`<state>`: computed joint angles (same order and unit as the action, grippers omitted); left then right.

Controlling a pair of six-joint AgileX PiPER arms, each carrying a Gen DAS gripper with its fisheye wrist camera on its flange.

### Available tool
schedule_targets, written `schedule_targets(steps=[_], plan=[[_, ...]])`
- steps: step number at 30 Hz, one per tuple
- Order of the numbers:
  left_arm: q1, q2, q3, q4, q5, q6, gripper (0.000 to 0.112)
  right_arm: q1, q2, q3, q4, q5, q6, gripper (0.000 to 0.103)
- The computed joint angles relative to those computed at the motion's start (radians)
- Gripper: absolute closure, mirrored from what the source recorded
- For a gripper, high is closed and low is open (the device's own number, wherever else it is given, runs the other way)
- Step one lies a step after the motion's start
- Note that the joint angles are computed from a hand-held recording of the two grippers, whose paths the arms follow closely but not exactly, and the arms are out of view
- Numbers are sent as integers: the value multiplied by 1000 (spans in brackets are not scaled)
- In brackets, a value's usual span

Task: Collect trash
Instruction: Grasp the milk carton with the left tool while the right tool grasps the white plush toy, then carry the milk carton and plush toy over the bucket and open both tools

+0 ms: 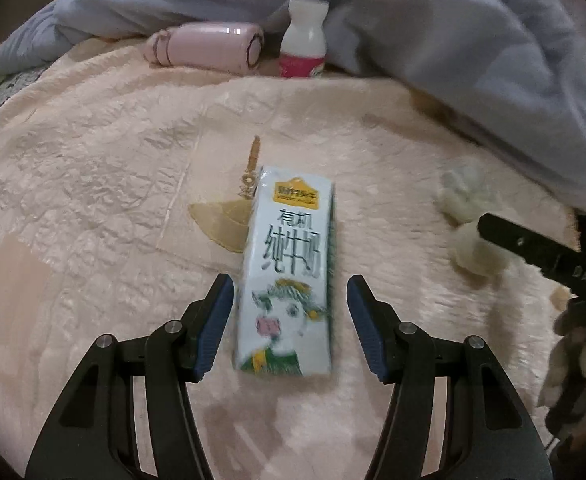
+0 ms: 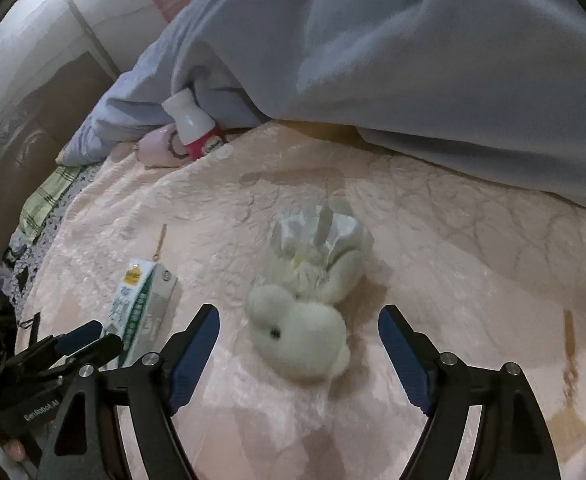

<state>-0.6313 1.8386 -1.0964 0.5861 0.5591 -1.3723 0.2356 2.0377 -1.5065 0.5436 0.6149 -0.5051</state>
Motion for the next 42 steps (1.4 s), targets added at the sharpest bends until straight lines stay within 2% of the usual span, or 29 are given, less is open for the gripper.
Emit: schedule_targets(steps=[3,6,8,9,15,18,24,32,35,38,42], plan=[[31,51,-26,-46,-13,52,55,16,63,-74,-45,21,46,23],[35,51,-7,-17,-36,-1,57,31,113,-118,-72,16,58,23],[24,19,27,15,-61,-63,57,30,97,-83,-60,-22,21,39],[12,4,39,36,-63,-90,57,25,81,-58,-34,-30,-18,55],[-103,-81,68,85,-26,-192,57,-31,-62,136,147,-50,-241,55],[-193,-97,55,118,16,-261,57,-62,-168,272,216,-62,-349,55],[-338,-44,-76,102,98,-272,57,-176,-388,547,367,-47,-574,55],[-498,91,-318,70,207,-239,57,-436,-631,765,419,74,-750,55],[-535,154,-424,60,254,-202,57,-569,-699,811,432,150,-826,55],[-560,217,-528,36,281,-152,57,-695,-740,833,433,221,-886,55],[-597,319,-718,11,354,-72,57,-872,-747,828,425,318,-956,55]])
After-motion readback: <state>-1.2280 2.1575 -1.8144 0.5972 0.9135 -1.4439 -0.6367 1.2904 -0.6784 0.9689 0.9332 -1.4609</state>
